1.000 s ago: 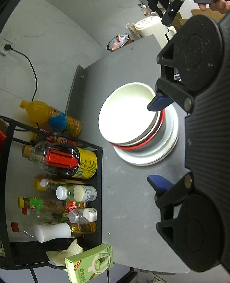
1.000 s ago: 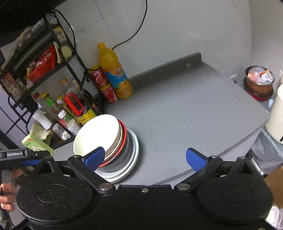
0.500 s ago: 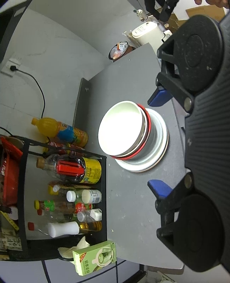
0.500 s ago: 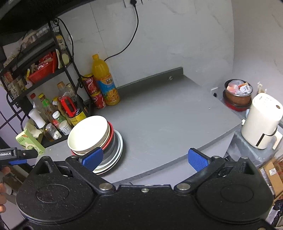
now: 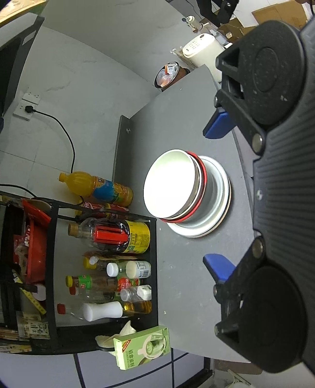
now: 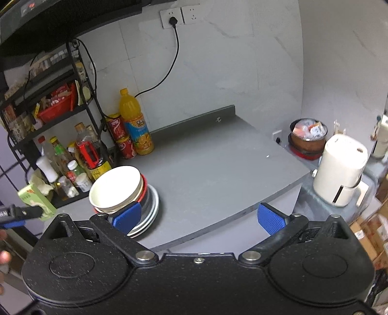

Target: Organize plates and bowls

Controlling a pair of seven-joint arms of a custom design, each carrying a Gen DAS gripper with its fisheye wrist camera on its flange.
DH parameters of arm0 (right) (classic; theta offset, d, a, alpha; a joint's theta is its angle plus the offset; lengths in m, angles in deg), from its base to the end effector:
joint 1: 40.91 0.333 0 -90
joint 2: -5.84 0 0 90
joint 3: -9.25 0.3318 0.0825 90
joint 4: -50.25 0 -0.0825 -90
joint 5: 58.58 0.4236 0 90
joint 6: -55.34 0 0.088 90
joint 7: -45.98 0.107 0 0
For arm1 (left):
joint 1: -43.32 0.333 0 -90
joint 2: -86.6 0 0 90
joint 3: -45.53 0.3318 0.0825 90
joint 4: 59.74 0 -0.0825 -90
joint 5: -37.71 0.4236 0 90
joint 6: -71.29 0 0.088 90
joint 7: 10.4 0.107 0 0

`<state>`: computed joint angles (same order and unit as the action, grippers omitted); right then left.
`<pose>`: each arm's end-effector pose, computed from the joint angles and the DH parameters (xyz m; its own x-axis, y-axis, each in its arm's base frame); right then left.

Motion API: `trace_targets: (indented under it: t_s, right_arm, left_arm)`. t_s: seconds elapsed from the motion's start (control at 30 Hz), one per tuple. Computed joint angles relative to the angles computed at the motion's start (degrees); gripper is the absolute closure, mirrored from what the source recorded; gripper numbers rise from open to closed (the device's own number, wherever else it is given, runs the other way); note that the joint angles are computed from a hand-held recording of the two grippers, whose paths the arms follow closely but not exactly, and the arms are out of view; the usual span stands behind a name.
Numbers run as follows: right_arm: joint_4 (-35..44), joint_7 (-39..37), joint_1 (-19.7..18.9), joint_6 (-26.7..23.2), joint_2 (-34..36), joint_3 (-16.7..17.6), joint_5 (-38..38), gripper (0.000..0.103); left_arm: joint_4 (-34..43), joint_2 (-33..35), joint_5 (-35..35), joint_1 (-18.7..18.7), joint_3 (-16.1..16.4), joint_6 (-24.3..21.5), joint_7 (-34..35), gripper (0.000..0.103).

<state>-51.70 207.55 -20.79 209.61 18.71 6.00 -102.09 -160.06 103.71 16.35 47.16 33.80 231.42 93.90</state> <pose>0.6677 0.2293 0.5002 -0.2799 -0.9426 -0.1820 -0.6049 0.3204 -0.7290 0.7227 -0.0674 0.4851 -0.1378 -0.9660 0.2186 -0.7331 -0.0489 -0.6784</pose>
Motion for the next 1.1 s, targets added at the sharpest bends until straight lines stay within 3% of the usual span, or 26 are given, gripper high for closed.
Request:
trace_targets:
  t_s: [0.27,0.57,0.9,1.1]
  right_arm:
    - [-0.28,6.27,1.71,-4.13,-1.52,0.18,-10.10,0.000]
    - [-1.89,5.84,1.07,-4.34,-2.01,1.84,-9.09,0.000]
    - [-3.49,6.54,1.40,-2.45,-3.06,2.29,-11.23,0.000]
    - [-4.34,6.59,1.11,-2.31,-3.78,2.81,-12.06,0.000]
  left_arm:
    - [-4.71,-3.44,-2.08,0.10,-1.06,4.18,2.93,0.000]
    - [-8.56,-5.92,-3.31,-1.14,-0.78,8.83,5.90,0.000]
    - [-11.54,-7.55,0.31,-2.55,0.08,10.45,4.00,0.000]
    - [-13.03,-8.45,-2.74,-2.15,-0.82,10.68,6.17,0.000]
